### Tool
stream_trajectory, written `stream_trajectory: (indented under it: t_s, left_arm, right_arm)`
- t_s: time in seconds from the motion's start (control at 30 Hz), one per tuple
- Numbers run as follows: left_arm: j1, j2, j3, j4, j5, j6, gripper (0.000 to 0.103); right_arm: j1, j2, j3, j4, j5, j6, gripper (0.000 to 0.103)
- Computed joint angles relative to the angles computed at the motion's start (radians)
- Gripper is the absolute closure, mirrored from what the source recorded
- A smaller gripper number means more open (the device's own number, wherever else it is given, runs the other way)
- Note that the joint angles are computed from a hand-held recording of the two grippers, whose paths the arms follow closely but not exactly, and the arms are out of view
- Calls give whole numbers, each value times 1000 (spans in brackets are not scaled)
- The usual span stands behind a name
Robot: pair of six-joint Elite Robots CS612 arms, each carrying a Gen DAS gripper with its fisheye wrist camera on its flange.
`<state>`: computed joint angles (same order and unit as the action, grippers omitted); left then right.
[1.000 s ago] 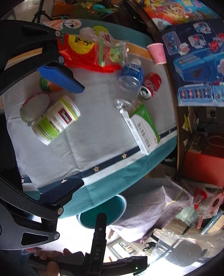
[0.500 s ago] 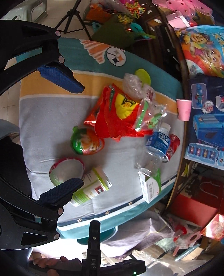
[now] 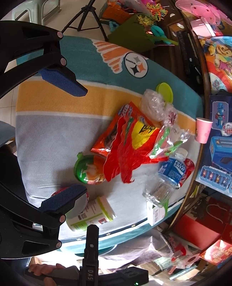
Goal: Collect trash
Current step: 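Grasp the Swisse jar with the right tool, then grasp the red snack wrapper with the left tool while the right tool holds the jar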
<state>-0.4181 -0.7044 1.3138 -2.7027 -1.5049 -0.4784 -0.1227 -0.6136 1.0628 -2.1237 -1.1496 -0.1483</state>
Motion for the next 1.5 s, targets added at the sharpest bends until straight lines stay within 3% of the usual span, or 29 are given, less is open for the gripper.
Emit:
stream_trajectory:
  t_s: [0.27, 0.37, 0.47, 0.57, 0.6, 0.67, 0.73, 0.97, 1.0, 1.07, 1.17, 1.27, 1.5]
  left_arm:
    - [29, -18, 8, -52, 12, -25, 4]
    - [42, 1, -35, -34, 20, -37, 4]
    - [49, 32, -91, 2, 1, -28, 4]
    - [50, 64, -144, 38, -29, 12, 7]
    - [48, 73, -159, 48, -36, 27, 11]
    - [47, 93, -193, 83, -65, 49, 30]
    - [48, 111, -222, 112, -107, 60, 37]
    - [40, 145, -274, 163, -120, 54, 39]
    - [37, 146, -275, 158, -111, 56, 44]
    - [31, 146, -275, 150, -98, 63, 71]
    - [22, 140, -265, 133, -81, 73, 87]
    - [14, 129, -254, 122, -63, 79, 92]
    - [-1, 85, -193, 71, -55, 84, 92]
  right_arm:
    - [16, 29, -38, 16, -7, -8, 18]
    - [19, 35, -43, 15, -3, -15, 27]
    - [17, 35, -41, 2, 3, -17, 54]
    - [14, 35, -40, -12, -8, 2, 54]
    - [11, 37, -41, -11, -2, 9, 54]
    - [6, 40, -44, -10, -2, 27, 54]
    - [2, 44, -48, 2, 1, 40, 54]
    - [0, 44, -50, 0, 1, 28, 54]
    - [0, 44, -49, -1, 4, 26, 54]
    - [-1, 43, -47, -1, 12, 22, 54]
    - [-3, 41, -41, -6, 17, 16, 54]
    - [-5, 37, -33, -12, 21, 16, 55]
    - [-31, 15, 11, -45, 55, 35, 55]
